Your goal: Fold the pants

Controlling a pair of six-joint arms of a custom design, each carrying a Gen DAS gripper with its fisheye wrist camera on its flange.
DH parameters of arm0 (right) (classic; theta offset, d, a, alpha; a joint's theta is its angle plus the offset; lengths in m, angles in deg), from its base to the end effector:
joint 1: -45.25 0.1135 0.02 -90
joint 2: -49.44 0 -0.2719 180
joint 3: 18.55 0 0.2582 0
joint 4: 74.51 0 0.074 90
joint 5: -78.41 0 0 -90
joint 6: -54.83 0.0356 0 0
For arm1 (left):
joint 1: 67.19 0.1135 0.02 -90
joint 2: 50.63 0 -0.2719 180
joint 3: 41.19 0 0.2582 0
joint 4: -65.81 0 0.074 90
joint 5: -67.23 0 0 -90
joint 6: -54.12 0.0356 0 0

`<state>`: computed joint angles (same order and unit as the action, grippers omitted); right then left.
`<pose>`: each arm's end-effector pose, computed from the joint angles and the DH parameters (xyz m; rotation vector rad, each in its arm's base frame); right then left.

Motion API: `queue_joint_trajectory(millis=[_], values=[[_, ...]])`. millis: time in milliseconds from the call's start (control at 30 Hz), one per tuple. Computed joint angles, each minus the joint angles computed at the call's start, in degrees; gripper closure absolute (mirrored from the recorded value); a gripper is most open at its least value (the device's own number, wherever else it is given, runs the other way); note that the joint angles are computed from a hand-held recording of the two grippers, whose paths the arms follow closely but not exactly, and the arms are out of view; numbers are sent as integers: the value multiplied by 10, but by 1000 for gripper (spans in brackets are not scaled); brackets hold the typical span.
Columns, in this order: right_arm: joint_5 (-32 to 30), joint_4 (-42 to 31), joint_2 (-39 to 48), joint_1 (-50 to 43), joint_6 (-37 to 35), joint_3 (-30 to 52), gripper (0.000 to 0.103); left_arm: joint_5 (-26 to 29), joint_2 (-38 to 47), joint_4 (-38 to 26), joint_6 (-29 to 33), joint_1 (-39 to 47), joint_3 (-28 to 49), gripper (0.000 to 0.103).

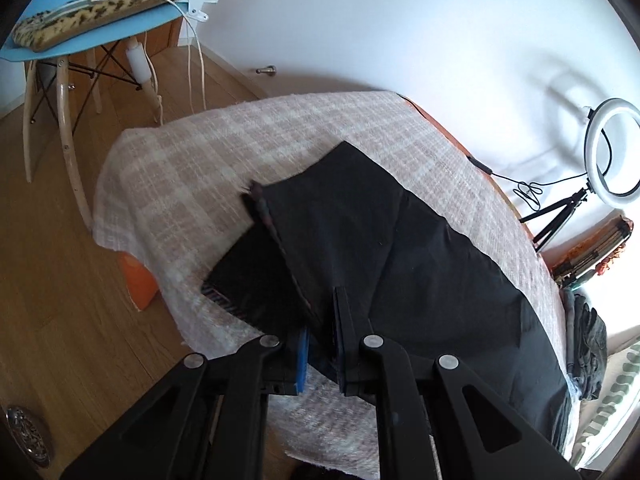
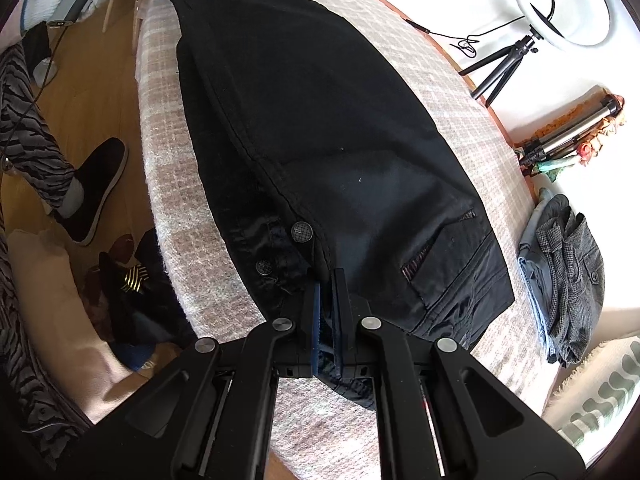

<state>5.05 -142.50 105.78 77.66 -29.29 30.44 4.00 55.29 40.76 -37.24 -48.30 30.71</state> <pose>0.1344 0.0733 0.2022 -0.5900 2.7316 -0.2681 0.3486 0.1023 0.1398 -0.2776 2.4909 -0.4827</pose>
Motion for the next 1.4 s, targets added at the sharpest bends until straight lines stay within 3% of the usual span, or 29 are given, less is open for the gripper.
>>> queue_joint_trajectory(millis=[100, 333, 400, 533, 600, 667, 700, 800, 933, 1033, 1100, 1133, 1167, 1300, 1367, 1400], values=[[-23, -7, 5, -21, -11, 10, 97, 6, 21, -33, 27, 5, 27, 95], [-154, -55, -41, -146, -45, 29, 91, -24, 47, -60, 69, -8, 52, 95], [-218, -83, -67, -206, -81, 39, 91, -33, 51, -74, 85, -12, 64, 95], [-274, -121, -112, -348, -145, 69, 91, -42, 55, -97, 104, -14, 84, 95], [-323, -127, -110, -456, -181, 81, 87, -43, 52, -106, 111, -13, 88, 95], [-332, -114, -100, -515, -198, 81, 73, -44, 44, -114, 123, -13, 90, 94], [-333, -100, -87, -527, -201, 82, 72, -46, 42, -119, 130, -14, 93, 92], [-320, -21, -41, -478, -152, 75, 72, -67, 42, -128, 145, -17, 105, 87], [-312, 102, 70, -362, -81, 76, 72, -77, 67, -152, 127, 4, 141, 87], [-293, 159, 154, -293, -66, 102, 72, -67, 63, -166, 131, 19, 151, 87], [-292, 175, 203, -280, -70, 134, 65, -78, 34, -151, 150, 13, 131, 87], [-291, 180, 229, -282, -75, 155, 51, -75, 22, -152, 157, 9, 124, 87], [-291, 184, 249, -285, -81, 172, 44, -67, 12, -158, 162, 4, 120, 87], [-295, 180, 331, -316, -113, 248, 43, -30, -28, -191, 172, -30, 102, 87], [-317, 163, 378, -332, -135, 286, 30, -27, -50, -191, 174, -52, 88, 87], [-321, 157, 411, -336, -148, 310, 30, -25, -60, -189, 170, -63, 83, 87]])
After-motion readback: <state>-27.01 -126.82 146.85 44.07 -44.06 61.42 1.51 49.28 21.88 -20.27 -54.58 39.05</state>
